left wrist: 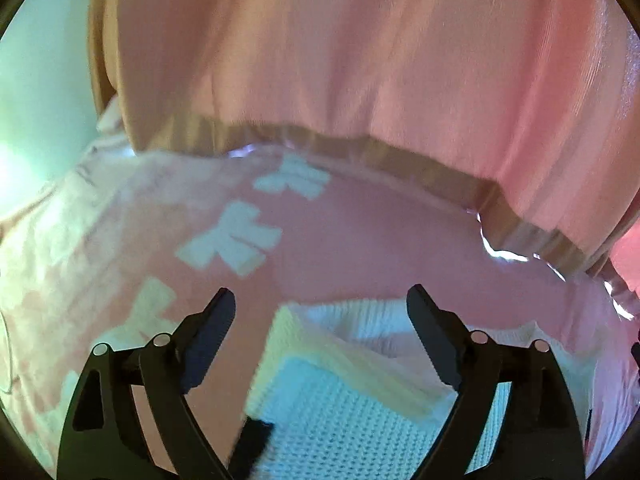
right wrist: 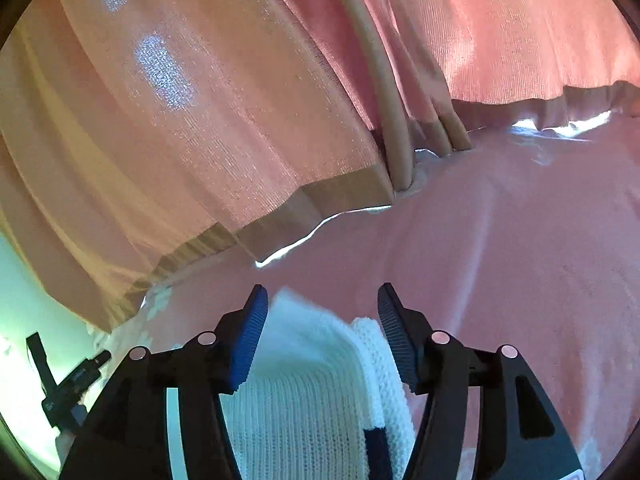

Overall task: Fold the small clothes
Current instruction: 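Grasp the folded sweater edge with both grippers and fold it over again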

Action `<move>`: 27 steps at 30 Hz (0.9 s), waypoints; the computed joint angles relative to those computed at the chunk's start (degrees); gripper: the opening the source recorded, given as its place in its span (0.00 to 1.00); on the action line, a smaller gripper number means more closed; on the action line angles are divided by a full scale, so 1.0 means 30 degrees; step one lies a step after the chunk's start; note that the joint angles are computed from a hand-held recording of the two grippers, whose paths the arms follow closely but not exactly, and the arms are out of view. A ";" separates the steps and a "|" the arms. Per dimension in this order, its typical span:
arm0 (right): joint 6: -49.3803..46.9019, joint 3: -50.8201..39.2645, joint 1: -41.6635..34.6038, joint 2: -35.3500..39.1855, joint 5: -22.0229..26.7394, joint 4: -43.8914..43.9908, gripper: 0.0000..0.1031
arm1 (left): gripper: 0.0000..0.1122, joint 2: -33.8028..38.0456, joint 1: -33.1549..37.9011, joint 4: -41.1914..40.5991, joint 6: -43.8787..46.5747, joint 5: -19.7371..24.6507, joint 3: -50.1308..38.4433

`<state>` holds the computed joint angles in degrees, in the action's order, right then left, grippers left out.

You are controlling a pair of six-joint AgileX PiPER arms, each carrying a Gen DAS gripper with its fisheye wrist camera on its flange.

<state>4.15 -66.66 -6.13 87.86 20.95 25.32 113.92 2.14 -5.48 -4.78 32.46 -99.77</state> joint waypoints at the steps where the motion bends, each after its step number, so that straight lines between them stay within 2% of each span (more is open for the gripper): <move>1: -0.0208 -0.0026 -0.0037 -0.0043 0.0307 0.0004 0.56 | 0.78 -0.0123 0.0121 -0.0209 0.0340 0.0049 0.0133; 5: -0.0864 -0.0246 0.0414 0.0357 0.2550 -0.0661 0.56 | 0.79 -0.0240 0.0675 -0.2297 0.2735 0.1514 0.0452; 8: -0.1179 0.0075 0.1163 0.0665 0.3901 -0.1722 0.56 | 0.79 0.0308 0.0529 -0.2231 0.3228 0.3139 0.0038; 11: -0.0781 0.0686 0.1948 0.0906 0.4489 -0.3327 0.56 | 0.79 0.0432 0.0855 -0.3277 0.4000 0.4319 0.0788; 13: -0.0558 0.1110 0.2159 0.0928 0.4663 -0.3952 0.56 | 0.78 0.0304 0.1102 -0.4016 0.4246 0.4366 0.1629; 14: -0.0604 0.1404 0.2176 0.0866 0.4584 -0.4061 0.46 | 0.77 0.0291 0.1129 -0.4060 0.4250 0.4239 0.1985; 15: -0.0831 0.1478 0.2136 0.0827 0.4609 -0.3945 0.33 | 0.63 0.0338 0.1148 -0.4155 0.4462 0.4104 0.2169; 16: -0.1057 0.1420 0.2067 0.0846 0.4786 -0.3843 0.08 | 0.43 0.0403 0.1121 -0.4011 0.4568 0.4076 0.2177; 17: -0.1449 0.1258 0.1866 0.0827 0.5165 -0.3493 0.07 | 0.36 0.0463 0.1016 -0.3357 0.4239 0.3945 0.2100; 18: -0.2062 0.1347 0.1560 0.0455 0.5251 -0.2632 0.07 | 0.22 0.0311 0.1169 -0.3467 0.4172 0.3763 0.2176; 19: -0.2688 0.1469 0.1255 -0.0024 0.5281 -0.1703 0.07 | 0.16 0.0230 0.1467 -0.4055 0.4348 0.3987 0.2069; 21: -0.3910 0.1794 0.0606 -0.1577 0.5592 -0.0403 0.07 | 0.14 -0.0380 0.2347 -0.5618 0.5149 0.4830 0.2278; 23: -0.3956 0.2116 0.0152 -0.2602 0.6157 -0.0755 0.07 | 0.12 -0.0836 0.2756 -0.5461 0.5211 0.5227 0.2723; 25: -0.2333 0.2100 0.0284 -0.2243 0.6829 -0.3085 0.07 | 0.14 -0.0498 0.2702 -0.3987 0.4246 0.5362 0.2634; 27: -0.2064 0.1671 0.0093 -0.0698 0.8438 -0.3825 0.08 | 0.21 -0.0232 0.2597 -0.3153 0.3863 0.5115 0.2893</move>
<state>-2.04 -61.65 -5.85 85.76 46.27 13.85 113.23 9.93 -14.94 6.81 47.81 -91.10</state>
